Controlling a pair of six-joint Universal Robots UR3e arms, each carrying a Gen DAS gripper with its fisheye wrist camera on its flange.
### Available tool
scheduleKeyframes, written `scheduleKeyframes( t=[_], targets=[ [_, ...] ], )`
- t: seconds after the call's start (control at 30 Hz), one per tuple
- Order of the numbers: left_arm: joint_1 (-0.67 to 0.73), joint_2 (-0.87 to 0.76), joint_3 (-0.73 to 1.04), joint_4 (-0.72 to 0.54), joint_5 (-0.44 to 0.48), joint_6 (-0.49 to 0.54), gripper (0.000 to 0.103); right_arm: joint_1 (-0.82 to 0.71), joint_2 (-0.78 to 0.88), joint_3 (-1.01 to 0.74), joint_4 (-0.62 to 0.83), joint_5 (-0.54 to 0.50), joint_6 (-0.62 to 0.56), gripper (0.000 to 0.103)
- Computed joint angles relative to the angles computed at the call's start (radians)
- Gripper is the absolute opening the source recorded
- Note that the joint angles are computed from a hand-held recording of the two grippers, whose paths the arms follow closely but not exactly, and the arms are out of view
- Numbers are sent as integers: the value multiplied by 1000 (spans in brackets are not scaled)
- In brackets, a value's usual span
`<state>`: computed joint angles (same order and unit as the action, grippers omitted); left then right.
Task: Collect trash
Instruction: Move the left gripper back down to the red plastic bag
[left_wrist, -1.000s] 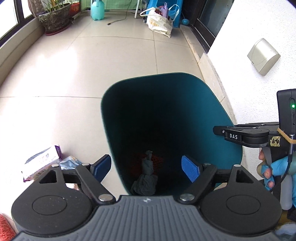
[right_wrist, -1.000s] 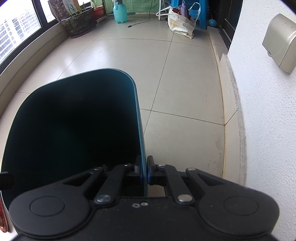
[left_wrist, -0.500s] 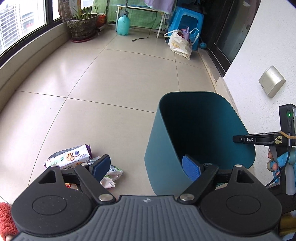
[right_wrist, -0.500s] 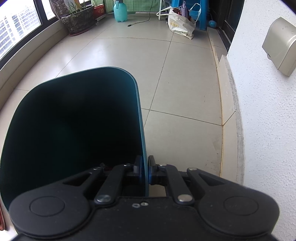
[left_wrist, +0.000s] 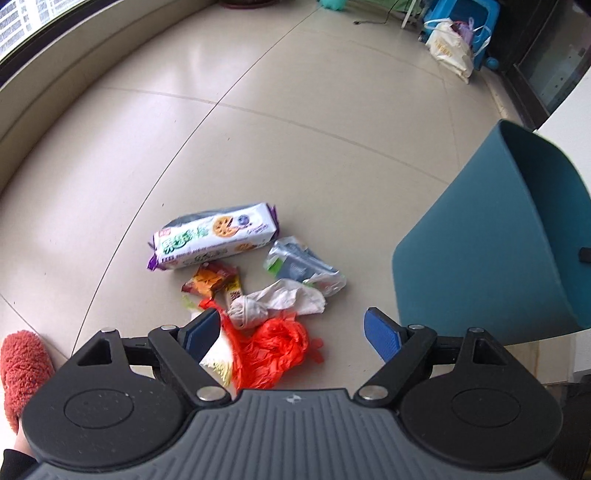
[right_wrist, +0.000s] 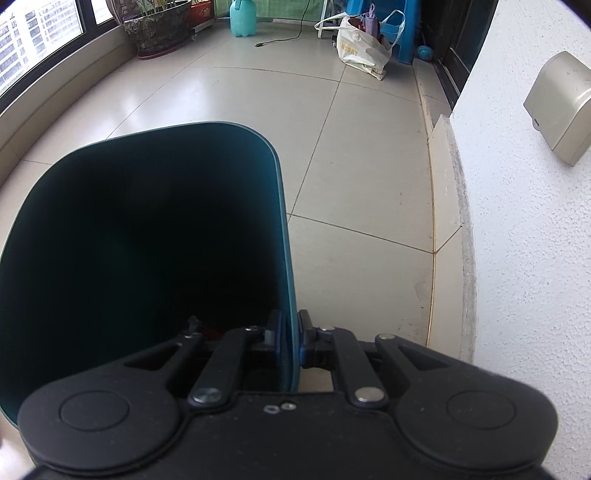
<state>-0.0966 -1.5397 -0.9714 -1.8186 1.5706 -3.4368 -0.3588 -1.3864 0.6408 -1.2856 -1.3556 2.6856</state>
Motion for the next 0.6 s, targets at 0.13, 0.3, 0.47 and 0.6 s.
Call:
scheduleKeyframes(
  t=[0.13,0.3,0.47,0.6],
  targets=[
    [21,79,-249,80,10,-2,85,16,-4,14,-17,-20,-4,9],
    [-20,78,-382,170,14,-25,85,43,-9,28,-37,-41,4,10],
    [-106,-10,-384,247,32,8,85,39,-4,15,-22,-35,1,10],
    [-123,-51,-441,303,42,57,85,32,3,0,-8,-28,-4,11]
  ],
)
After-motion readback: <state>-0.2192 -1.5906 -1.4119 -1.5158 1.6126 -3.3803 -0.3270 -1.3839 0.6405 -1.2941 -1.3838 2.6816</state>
